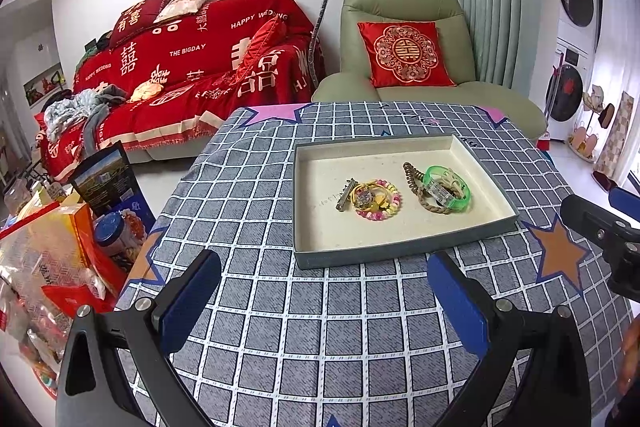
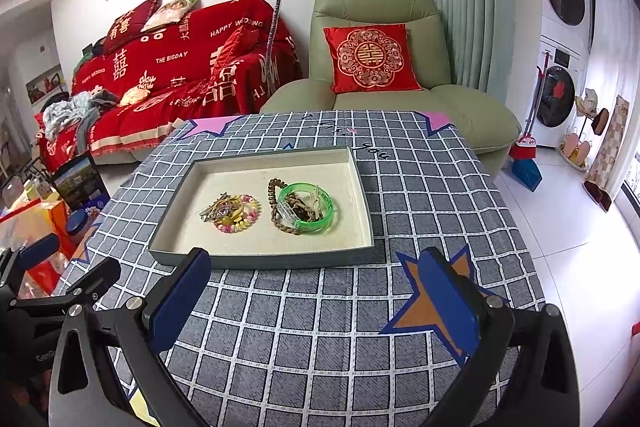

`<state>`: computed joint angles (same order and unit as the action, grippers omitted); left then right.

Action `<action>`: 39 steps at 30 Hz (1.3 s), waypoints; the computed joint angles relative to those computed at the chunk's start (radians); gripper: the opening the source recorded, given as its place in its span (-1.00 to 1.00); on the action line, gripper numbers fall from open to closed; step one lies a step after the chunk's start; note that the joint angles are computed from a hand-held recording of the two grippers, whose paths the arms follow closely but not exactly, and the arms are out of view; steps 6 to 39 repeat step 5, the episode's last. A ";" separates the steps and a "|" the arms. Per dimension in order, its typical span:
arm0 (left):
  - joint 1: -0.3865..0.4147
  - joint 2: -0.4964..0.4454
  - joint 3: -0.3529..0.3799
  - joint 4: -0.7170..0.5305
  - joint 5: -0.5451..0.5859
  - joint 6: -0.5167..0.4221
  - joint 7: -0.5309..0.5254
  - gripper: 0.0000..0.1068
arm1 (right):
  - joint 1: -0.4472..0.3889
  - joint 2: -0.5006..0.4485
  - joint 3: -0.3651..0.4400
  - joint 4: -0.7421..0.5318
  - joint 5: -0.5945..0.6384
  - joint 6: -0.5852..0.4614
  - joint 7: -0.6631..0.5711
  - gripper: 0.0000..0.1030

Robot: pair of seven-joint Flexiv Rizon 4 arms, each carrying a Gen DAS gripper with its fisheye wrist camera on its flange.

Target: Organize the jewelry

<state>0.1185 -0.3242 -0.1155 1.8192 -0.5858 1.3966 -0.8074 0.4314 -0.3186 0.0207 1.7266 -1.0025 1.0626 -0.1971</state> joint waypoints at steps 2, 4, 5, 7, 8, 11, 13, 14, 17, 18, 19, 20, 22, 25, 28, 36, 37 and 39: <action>0.001 0.000 -0.001 -0.002 -0.001 -0.007 0.003 0.93 | 0.000 -0.001 -0.001 0.000 -0.001 0.000 -0.001 0.99; 0.000 -0.001 0.001 -0.002 0.003 -0.002 0.003 0.93 | -0.001 -0.001 -0.001 0.000 -0.001 0.002 0.001 0.99; -0.001 0.000 0.001 -0.001 0.003 -0.001 0.004 0.93 | 0.000 -0.001 0.001 -0.001 0.001 0.000 0.000 0.99; -0.001 0.000 0.001 -0.001 0.003 -0.001 0.004 0.93 | 0.000 -0.001 0.001 -0.001 0.001 0.000 0.000 0.99; -0.001 0.000 0.001 -0.001 0.003 -0.001 0.004 0.93 | 0.000 -0.001 0.001 -0.001 0.001 0.000 0.000 0.99; -0.001 0.000 0.001 -0.001 0.003 -0.001 0.004 0.93 | 0.000 -0.001 0.001 -0.001 0.001 0.000 0.000 0.99; -0.001 0.000 0.001 -0.001 0.003 -0.001 0.004 0.93 | 0.000 -0.001 0.001 -0.001 0.001 0.000 0.000 0.99; -0.001 0.000 0.001 -0.001 0.003 -0.001 0.004 0.93 | 0.000 -0.001 0.001 -0.001 0.001 0.000 0.000 0.99; -0.001 0.000 0.001 -0.001 0.003 -0.001 0.004 0.93 | 0.000 -0.001 0.001 -0.001 0.001 0.000 0.000 0.99; -0.001 0.000 0.001 -0.001 0.003 -0.001 0.004 0.93 | 0.000 -0.001 0.001 -0.001 0.001 0.000 0.000 0.99; -0.001 0.000 0.001 -0.001 0.003 -0.001 0.004 0.93 | 0.000 -0.001 0.001 -0.001 0.001 0.000 0.000 0.99; -0.001 0.000 0.001 -0.001 0.003 -0.001 0.004 0.93 | 0.000 -0.001 0.001 -0.001 0.001 0.000 0.000 0.99; -0.001 0.000 0.001 -0.001 0.003 -0.001 0.004 0.93 | 0.000 -0.001 0.001 -0.001 0.001 0.000 0.000 0.99; -0.001 0.000 0.001 -0.001 0.003 -0.001 0.004 0.93 | 0.000 -0.001 0.001 -0.001 0.001 0.000 0.000 0.99; -0.001 0.000 0.001 -0.001 0.003 -0.001 0.004 0.93 | 0.000 -0.001 0.001 -0.001 0.001 0.000 0.000 0.99; -0.001 0.000 0.001 -0.001 0.003 -0.001 0.004 0.93 | 0.000 -0.001 0.001 -0.001 0.001 0.000 0.000 0.99; -0.001 0.000 0.001 -0.001 0.003 -0.001 0.004 0.93 | 0.000 -0.001 0.001 -0.001 0.001 0.000 0.000 0.99; -0.001 0.000 0.001 -0.001 0.003 -0.001 0.004 0.93 | 0.000 -0.001 0.001 -0.001 0.001 0.000 0.000 0.99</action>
